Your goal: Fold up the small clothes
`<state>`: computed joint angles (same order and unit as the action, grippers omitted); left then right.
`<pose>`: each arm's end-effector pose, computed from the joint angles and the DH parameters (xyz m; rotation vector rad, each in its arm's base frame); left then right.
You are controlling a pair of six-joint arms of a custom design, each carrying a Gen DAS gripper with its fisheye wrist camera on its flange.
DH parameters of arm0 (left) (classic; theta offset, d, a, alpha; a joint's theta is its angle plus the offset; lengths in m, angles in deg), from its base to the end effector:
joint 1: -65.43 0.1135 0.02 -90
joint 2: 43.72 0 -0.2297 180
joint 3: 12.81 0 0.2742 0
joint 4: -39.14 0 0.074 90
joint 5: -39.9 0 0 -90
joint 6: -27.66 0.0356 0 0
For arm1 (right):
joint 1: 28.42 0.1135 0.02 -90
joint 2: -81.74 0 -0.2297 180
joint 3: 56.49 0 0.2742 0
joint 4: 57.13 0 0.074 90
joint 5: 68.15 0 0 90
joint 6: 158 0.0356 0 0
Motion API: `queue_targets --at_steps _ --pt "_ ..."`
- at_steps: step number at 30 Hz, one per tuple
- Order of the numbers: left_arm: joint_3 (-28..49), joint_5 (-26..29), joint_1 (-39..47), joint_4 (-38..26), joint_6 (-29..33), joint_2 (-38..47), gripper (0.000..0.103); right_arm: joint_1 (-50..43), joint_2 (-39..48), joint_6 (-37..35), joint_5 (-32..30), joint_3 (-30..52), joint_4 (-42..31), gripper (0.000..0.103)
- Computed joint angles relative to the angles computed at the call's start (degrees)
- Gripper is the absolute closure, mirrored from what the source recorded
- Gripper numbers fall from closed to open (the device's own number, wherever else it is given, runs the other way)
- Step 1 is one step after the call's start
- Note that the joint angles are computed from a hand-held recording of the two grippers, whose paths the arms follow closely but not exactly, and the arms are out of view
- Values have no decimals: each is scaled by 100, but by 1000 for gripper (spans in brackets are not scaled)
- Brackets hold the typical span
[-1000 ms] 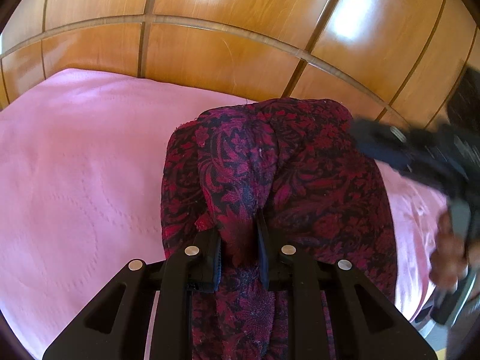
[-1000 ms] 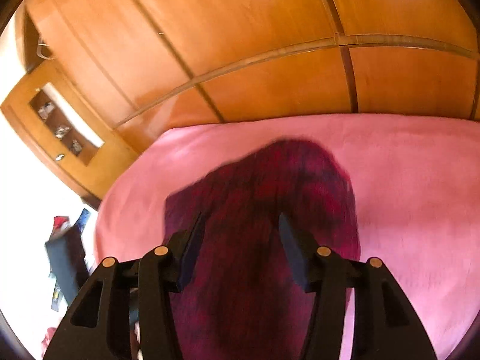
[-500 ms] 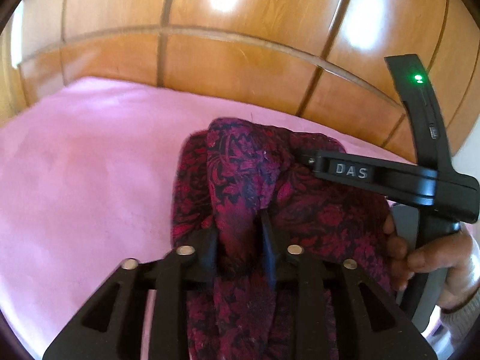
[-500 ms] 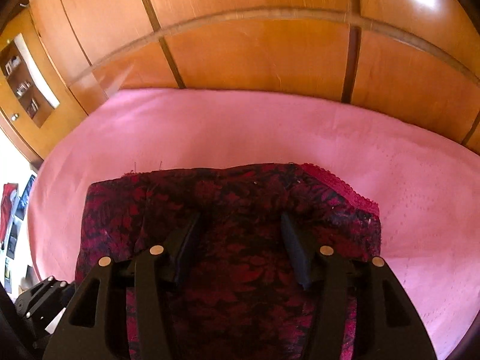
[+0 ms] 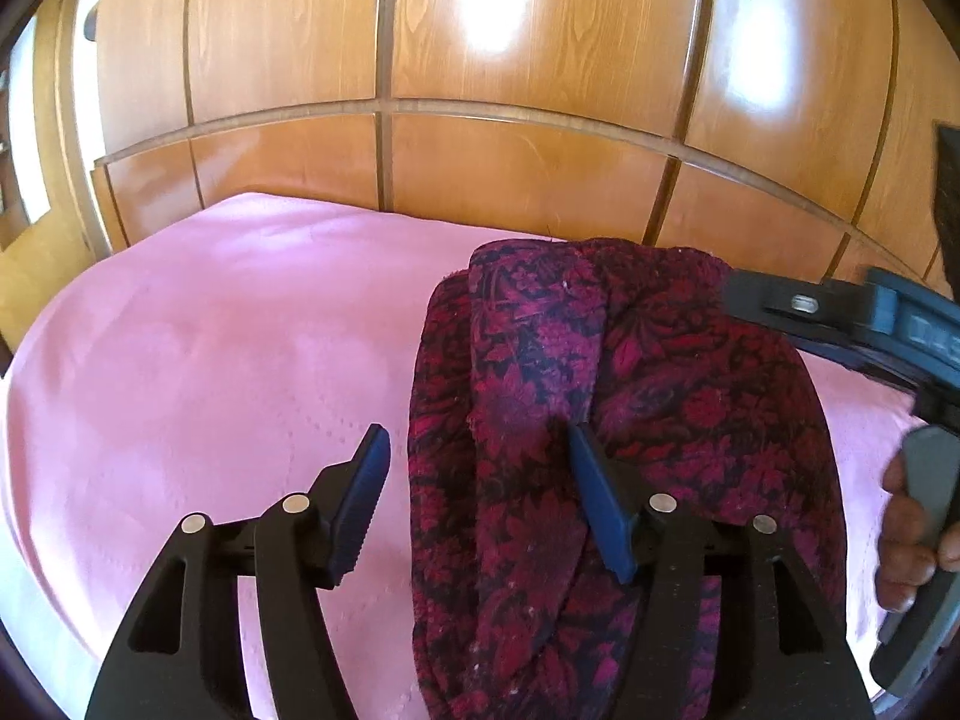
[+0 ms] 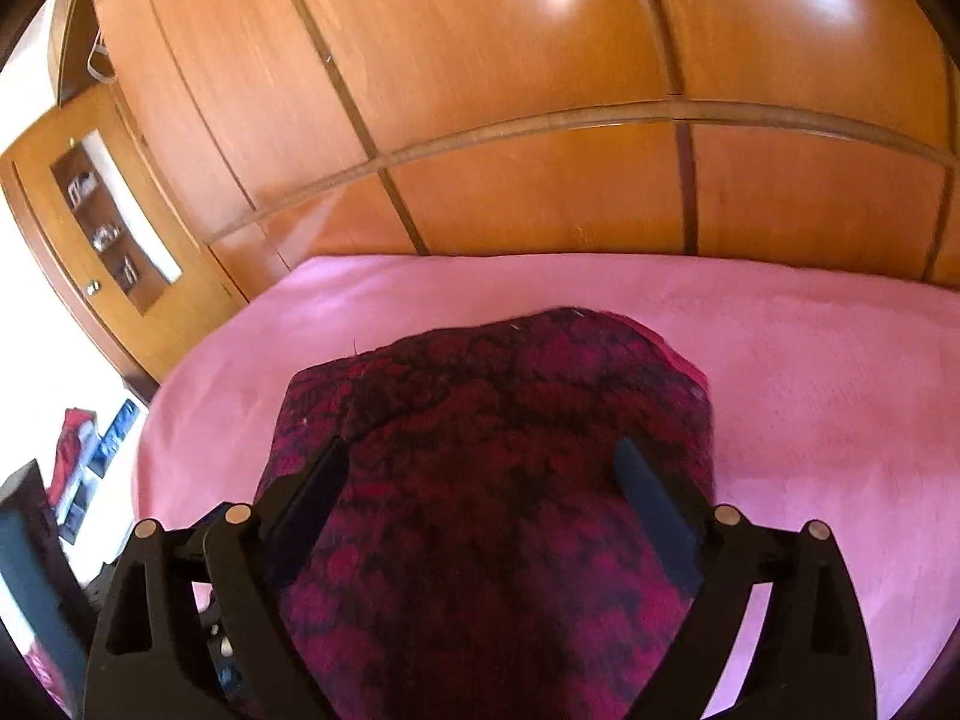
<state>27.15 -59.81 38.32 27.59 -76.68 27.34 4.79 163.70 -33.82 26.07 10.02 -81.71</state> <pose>0.2346 -0.1134 0.1152 0.1712 2.3020 -0.1747 0.2826 0.1818 0.1975 0.0596 2.3239 0.5296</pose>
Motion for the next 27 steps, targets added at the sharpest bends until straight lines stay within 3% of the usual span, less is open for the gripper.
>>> queue_targets --at_steps 6,16,19,24,27 --pt "-110 115 98 -6 55 -128 42 -257 -690 452 -558 -945 211 4" --pt "-46 734 462 138 160 142 32 -936 -467 899 -2189 -1728 1319 2" --pt "17 1209 699 210 260 343 30 -1148 -134 1009 -2725 -1806 1821 2" --pt "286 3062 1731 555 504 1220 30 -1364 482 1149 -3451 -1737 2544 2" --pt "511 3873 2128 686 600 1779 30 -1401 839 1216 -3773 -1564 2818 2"
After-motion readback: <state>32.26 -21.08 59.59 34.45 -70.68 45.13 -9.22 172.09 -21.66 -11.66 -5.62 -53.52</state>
